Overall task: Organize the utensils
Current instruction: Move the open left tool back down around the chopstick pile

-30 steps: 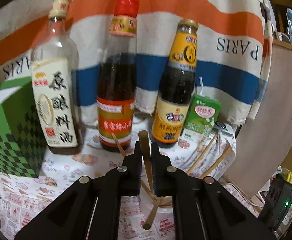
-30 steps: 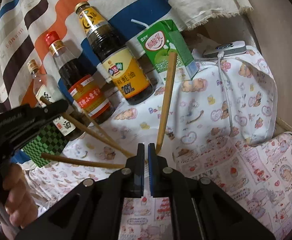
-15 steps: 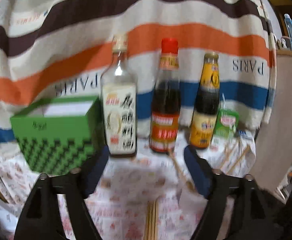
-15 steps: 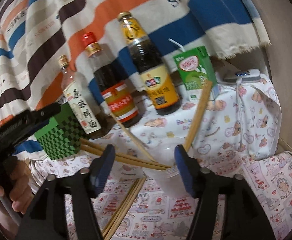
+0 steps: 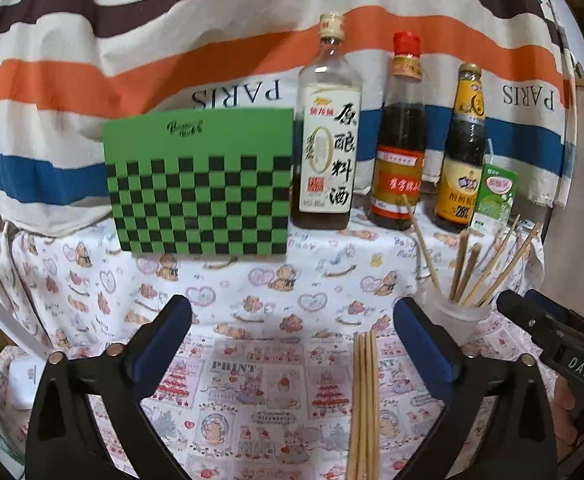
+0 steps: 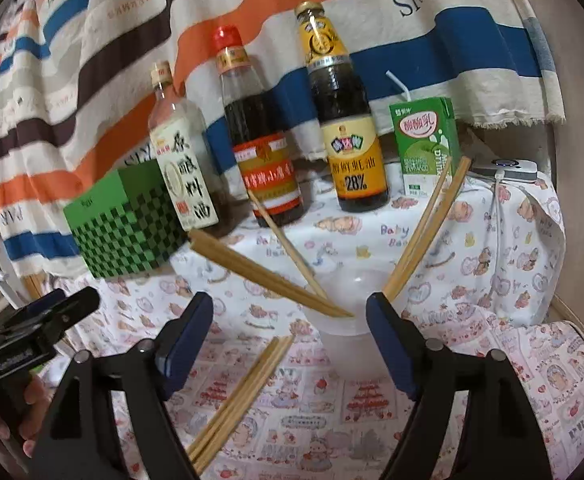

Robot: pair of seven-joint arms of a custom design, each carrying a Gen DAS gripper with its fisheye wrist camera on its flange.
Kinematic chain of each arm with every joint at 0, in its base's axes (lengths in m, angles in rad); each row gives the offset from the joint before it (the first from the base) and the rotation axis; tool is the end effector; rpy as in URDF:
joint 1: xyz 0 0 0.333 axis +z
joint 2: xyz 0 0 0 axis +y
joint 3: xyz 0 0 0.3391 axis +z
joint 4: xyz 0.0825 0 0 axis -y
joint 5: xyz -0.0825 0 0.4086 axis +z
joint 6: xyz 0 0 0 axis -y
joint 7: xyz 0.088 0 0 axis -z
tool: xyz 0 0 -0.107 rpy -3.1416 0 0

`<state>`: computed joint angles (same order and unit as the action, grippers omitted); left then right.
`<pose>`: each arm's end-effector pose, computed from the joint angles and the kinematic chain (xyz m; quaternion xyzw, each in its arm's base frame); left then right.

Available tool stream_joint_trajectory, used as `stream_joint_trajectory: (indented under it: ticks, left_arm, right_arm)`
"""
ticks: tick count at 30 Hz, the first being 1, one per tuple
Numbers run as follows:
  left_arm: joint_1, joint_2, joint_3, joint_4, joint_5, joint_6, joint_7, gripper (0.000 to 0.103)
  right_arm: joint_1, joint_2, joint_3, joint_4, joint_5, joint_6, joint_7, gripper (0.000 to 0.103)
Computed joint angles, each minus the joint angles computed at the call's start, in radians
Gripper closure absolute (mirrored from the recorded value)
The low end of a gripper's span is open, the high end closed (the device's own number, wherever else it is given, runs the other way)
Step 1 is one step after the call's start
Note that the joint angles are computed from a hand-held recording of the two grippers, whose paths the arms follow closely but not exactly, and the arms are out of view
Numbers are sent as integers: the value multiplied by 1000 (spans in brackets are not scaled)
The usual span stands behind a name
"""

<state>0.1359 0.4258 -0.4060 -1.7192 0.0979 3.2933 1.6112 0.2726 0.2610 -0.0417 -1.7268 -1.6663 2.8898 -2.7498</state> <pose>0.7153 -0.1529 0.5130 -0.5005 0.6609 -0.4608 0.3168 0.6544 0.2165 0.4928 -0.5164 0.6459 -0.3693 0.4240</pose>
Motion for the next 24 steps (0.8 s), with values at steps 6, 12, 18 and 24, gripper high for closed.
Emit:
stream_joint_trajectory:
  ticks: [6, 12, 18, 24]
  left_arm:
    - [-113, 21, 137, 52, -42, -165, 14, 2]
    - [-257, 51, 310, 91, -14, -273, -73, 2]
    - [-232, 94, 267, 143, -24, -383, -49, 2]
    - [-186, 100, 195, 174, -86, -501, 56, 33]
  right_arm:
    - [11, 42, -9, 3, 277, 27, -322, 24]
    - [53, 73, -60, 9, 386, 39, -411, 22]
    - [93, 96, -103, 20, 429, -17, -442, 22]
    - [91, 113, -105, 20, 546, -13, -540, 22]
